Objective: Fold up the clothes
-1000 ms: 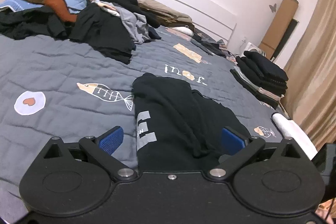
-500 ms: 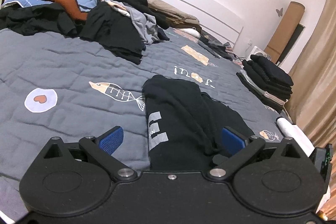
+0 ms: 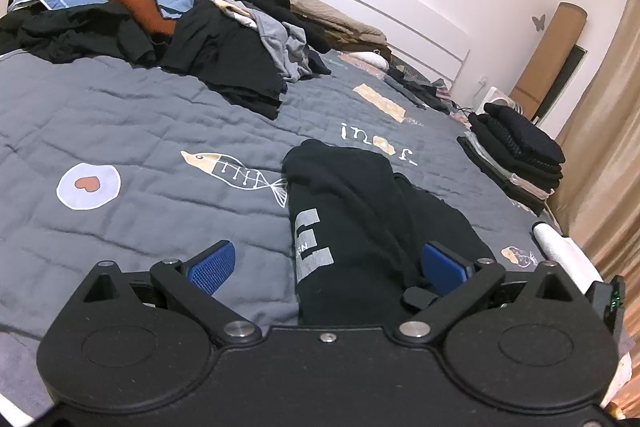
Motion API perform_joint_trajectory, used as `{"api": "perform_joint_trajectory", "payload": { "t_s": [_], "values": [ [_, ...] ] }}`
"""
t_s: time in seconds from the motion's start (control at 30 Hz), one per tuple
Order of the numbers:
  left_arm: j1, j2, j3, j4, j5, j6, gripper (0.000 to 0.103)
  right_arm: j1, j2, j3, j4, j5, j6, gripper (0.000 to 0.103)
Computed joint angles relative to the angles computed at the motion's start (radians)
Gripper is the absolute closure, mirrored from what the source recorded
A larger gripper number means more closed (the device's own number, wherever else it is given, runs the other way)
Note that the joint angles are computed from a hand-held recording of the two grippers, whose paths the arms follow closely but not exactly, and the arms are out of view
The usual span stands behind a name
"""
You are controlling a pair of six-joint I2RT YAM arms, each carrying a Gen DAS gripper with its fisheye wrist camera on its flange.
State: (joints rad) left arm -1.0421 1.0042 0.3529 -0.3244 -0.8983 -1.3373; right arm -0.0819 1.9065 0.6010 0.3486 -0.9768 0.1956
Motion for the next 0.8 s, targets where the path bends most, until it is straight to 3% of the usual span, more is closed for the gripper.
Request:
{"api": "perform_joint_trajectory", "payload": {
  "t_s": [0.3,0.8],
  "values": [
    [0.004,0.047,0.015,0.029,0.030,0.071,0.003,-0.083,-0.073,-0.003,0.090,-0.094,0.090,0.088],
    [-0.011,0.320,0.142,0.158,0.116,0.320,0.003,-0.309,-0.129,0.094,0.048,-0.143,0.006,0.088]
  ]
}}
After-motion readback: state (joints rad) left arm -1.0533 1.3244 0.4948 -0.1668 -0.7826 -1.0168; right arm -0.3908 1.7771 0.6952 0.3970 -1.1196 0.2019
